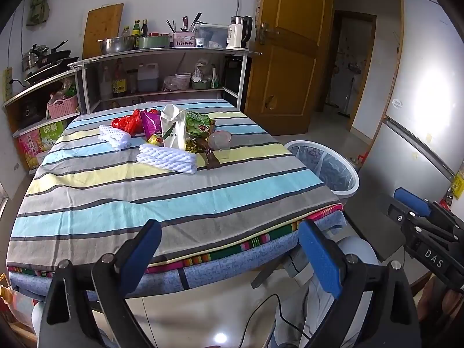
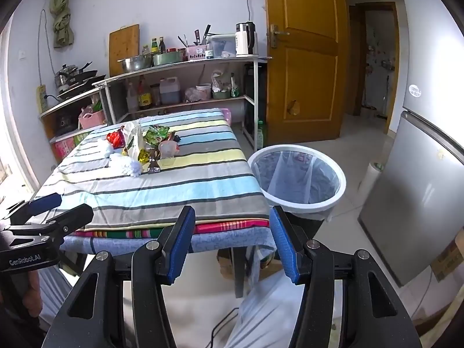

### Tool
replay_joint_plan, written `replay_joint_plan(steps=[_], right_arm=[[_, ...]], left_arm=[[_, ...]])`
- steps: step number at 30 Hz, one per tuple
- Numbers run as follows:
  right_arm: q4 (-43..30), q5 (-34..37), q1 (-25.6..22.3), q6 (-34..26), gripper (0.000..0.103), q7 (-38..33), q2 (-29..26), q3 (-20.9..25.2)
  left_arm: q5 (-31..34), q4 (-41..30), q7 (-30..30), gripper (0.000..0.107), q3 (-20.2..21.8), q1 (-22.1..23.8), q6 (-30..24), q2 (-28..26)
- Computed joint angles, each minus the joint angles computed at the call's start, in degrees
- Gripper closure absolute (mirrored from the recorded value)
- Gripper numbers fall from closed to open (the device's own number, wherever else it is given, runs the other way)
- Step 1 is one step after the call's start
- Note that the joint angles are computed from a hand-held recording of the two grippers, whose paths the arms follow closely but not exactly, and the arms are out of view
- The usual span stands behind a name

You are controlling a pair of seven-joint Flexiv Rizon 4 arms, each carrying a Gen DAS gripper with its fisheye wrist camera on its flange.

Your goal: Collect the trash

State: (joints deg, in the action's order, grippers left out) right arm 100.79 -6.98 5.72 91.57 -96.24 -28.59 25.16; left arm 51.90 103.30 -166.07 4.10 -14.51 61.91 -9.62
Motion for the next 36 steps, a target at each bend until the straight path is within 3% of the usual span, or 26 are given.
replay_joint_plan(steps=[36], right_arm=[[0.32, -1.06, 0.5, 0.67, 0.048, 1.25, -0.01, -0.93]], left_arm=[[0.09, 0.04, 0.34, 0.011, -0.13, 0.02, 0.44, -0.27]])
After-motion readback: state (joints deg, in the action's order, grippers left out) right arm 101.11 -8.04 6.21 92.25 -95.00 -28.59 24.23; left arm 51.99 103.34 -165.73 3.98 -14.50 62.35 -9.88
